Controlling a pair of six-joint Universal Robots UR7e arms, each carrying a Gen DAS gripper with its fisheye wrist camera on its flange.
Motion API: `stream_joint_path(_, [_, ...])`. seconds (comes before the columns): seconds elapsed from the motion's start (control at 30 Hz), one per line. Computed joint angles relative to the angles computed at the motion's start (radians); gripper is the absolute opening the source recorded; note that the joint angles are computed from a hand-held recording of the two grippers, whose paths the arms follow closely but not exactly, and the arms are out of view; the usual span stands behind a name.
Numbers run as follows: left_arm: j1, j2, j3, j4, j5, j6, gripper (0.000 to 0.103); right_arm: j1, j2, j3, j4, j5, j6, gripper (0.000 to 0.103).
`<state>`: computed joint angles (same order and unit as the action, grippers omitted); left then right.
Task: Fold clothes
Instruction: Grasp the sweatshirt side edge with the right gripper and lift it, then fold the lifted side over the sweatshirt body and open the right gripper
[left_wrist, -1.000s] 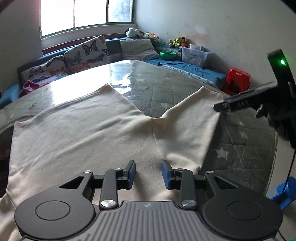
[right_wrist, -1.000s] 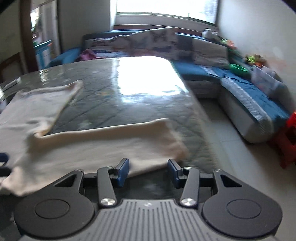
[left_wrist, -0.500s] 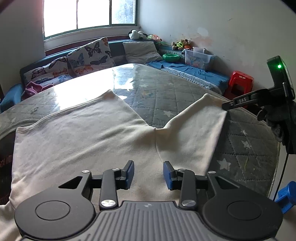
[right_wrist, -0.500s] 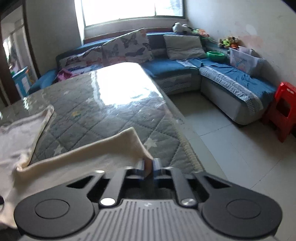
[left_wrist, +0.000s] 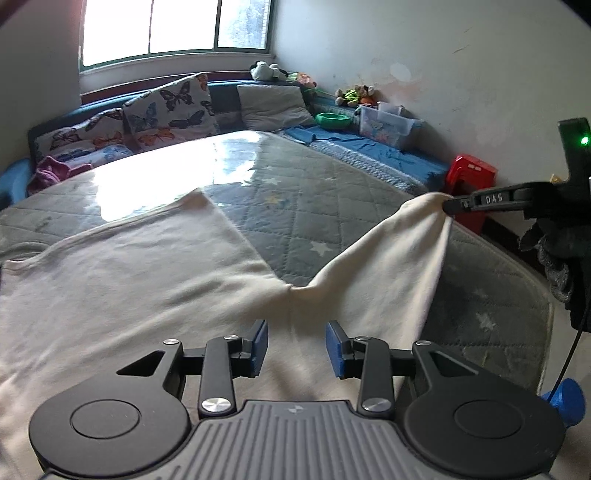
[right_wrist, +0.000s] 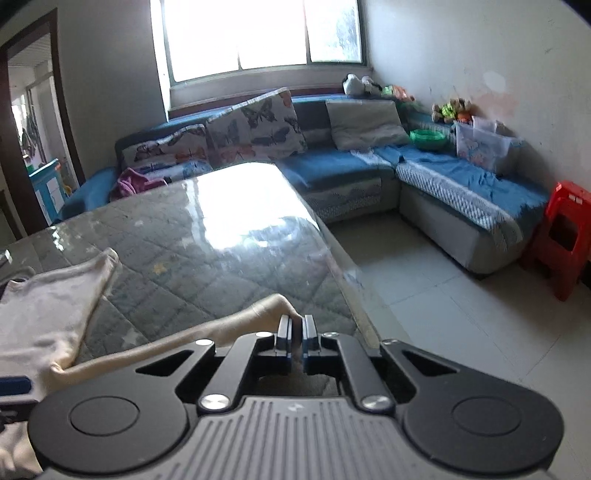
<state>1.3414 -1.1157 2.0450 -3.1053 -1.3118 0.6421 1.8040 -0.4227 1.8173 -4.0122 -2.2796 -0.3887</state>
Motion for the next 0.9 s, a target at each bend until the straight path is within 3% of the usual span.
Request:
stream_joint_path(0.2, [0.021,-0.025,-0.001,0.014,-0.042,-0.055,0.041,0.083,-0.015,-0.027,-0.02,0.025,-0.112,0.004])
stream_joint_path(0.37, [0.054,-0.103,0.03,-0.021,-0.029,-0.062,0.047,0.175,-0.002,-0.09,0.035,0.072,-0.216,0.004])
stream_joint_path(0.63, [0.146,-0.245,0.074,-0.093,0.004,-0.091,0.048,0.295,0.084,-0.232,0.271,0.195,-0.276,0.004])
stream_joint_path(0.9, [0.234,-0.326,0.111,-0.108,0.012,-0.126,0.048,0.336,0.232,-0.39,0.572,0.285,-0.236,0.004])
